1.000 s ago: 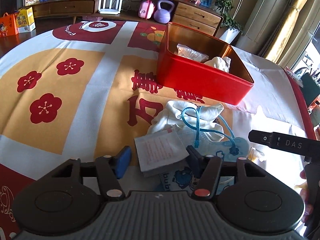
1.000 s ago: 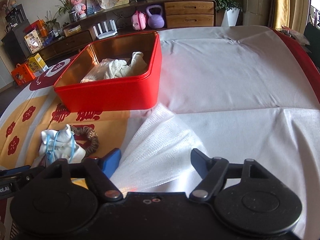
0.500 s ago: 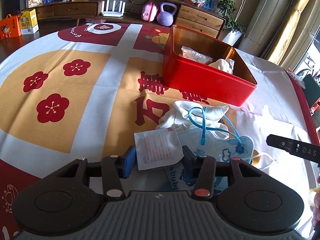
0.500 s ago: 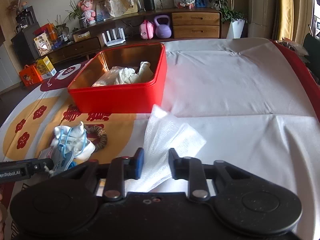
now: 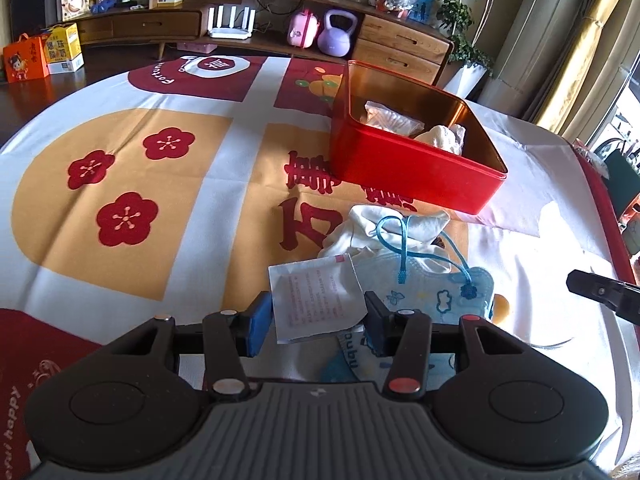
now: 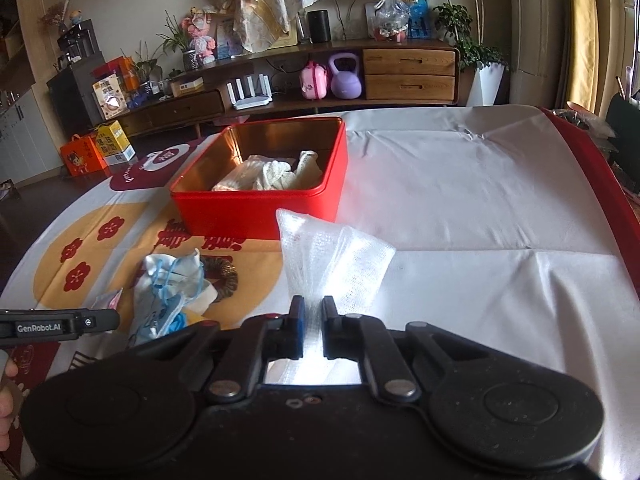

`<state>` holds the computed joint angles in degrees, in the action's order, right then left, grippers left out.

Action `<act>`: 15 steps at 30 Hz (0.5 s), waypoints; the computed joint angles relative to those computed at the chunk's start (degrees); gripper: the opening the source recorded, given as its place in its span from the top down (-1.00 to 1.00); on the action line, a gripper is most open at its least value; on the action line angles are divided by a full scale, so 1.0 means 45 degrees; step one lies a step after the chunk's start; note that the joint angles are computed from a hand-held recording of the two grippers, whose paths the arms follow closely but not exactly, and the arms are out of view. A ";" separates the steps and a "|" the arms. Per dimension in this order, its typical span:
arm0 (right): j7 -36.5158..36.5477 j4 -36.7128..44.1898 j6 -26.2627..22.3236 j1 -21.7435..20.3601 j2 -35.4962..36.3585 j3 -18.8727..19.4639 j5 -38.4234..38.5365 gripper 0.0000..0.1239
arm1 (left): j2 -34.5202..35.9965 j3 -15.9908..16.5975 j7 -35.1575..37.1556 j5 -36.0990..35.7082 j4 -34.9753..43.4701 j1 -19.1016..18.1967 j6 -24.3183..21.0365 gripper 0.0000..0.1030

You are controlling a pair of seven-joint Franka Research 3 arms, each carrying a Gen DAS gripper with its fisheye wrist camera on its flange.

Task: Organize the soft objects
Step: 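Close the right gripper on the white mesh sheet and lift it, then carry the paper packet and mesh sheet with both grippers into the red tin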

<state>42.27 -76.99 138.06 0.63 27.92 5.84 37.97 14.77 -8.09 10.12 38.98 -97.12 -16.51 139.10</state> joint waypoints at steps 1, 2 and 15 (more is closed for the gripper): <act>-0.0097 -0.0014 -0.0129 -0.0068 -0.0066 0.0045 0.0067 0.89 | -0.0054 -0.0013 0.0008 -0.0009 -0.0021 -0.0013 -0.0025 0.06; -0.0241 -0.0027 -0.0258 -0.0135 -0.0136 0.0093 0.0157 0.89 | -0.0108 -0.0026 0.0036 0.0019 -0.0026 -0.0034 -0.0064 0.06; -0.1249 0.0859 -0.1433 -0.0278 -0.0311 0.0135 0.0999 0.88 | -0.0170 -0.0196 0.1052 0.0127 0.0896 -0.0155 -0.0534 0.06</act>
